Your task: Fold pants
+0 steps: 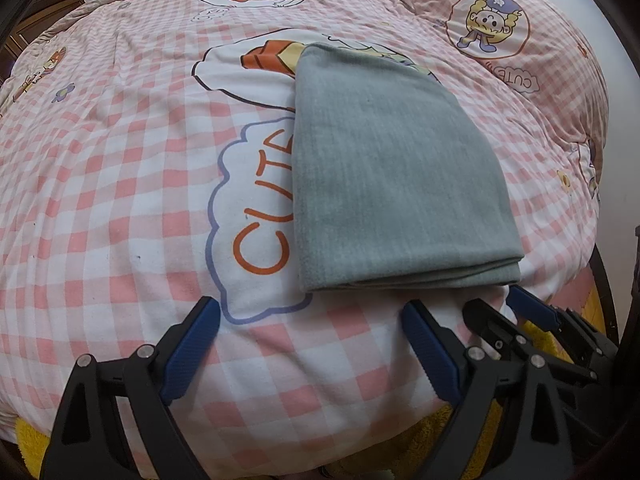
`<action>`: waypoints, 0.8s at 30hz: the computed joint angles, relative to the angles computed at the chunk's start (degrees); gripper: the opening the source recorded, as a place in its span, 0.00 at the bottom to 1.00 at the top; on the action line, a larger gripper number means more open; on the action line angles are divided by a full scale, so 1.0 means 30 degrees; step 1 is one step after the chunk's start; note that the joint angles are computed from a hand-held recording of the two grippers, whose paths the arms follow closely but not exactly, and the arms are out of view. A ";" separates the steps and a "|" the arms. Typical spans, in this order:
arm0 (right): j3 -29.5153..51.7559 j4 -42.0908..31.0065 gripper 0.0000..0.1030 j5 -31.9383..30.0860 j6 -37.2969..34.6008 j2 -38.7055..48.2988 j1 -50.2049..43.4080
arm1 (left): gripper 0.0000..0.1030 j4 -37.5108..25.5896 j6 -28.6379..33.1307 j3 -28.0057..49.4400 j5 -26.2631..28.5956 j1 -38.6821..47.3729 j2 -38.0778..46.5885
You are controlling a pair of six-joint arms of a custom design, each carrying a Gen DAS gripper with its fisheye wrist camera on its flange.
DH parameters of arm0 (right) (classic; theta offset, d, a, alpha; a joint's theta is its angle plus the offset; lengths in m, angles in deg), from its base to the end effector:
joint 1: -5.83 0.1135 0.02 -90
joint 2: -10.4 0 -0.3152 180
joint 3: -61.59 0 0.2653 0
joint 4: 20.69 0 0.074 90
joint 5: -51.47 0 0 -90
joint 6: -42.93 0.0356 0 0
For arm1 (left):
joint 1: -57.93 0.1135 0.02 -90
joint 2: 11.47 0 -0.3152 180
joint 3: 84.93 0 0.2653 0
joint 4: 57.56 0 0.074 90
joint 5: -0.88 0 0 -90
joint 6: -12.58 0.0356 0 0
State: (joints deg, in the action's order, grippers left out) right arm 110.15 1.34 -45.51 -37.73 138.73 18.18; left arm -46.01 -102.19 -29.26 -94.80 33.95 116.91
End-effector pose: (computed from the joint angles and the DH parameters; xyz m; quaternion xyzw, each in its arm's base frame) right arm 0.3126 0.0729 0.0072 -0.0421 0.9581 0.1096 0.2613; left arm 0.3188 -0.1379 0.0114 -0.0190 0.9672 -0.0589 0.2464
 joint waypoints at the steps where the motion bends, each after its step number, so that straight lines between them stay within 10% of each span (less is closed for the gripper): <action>1: 0.0013 -0.0008 0.62 0.0000 -0.0004 0.0004 -0.0007 | 0.92 -0.0006 0.0014 0.0019 0.0007 0.0018 0.0009; 24: 0.0025 0.0051 0.62 0.0051 0.0016 0.0044 0.0017 | 0.92 0.0064 0.0032 -0.0027 0.0006 0.0017 0.0032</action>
State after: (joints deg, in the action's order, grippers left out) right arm 110.22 1.49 -45.36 -37.68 138.86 18.24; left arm -45.81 -102.09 -29.34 -94.78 34.00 117.01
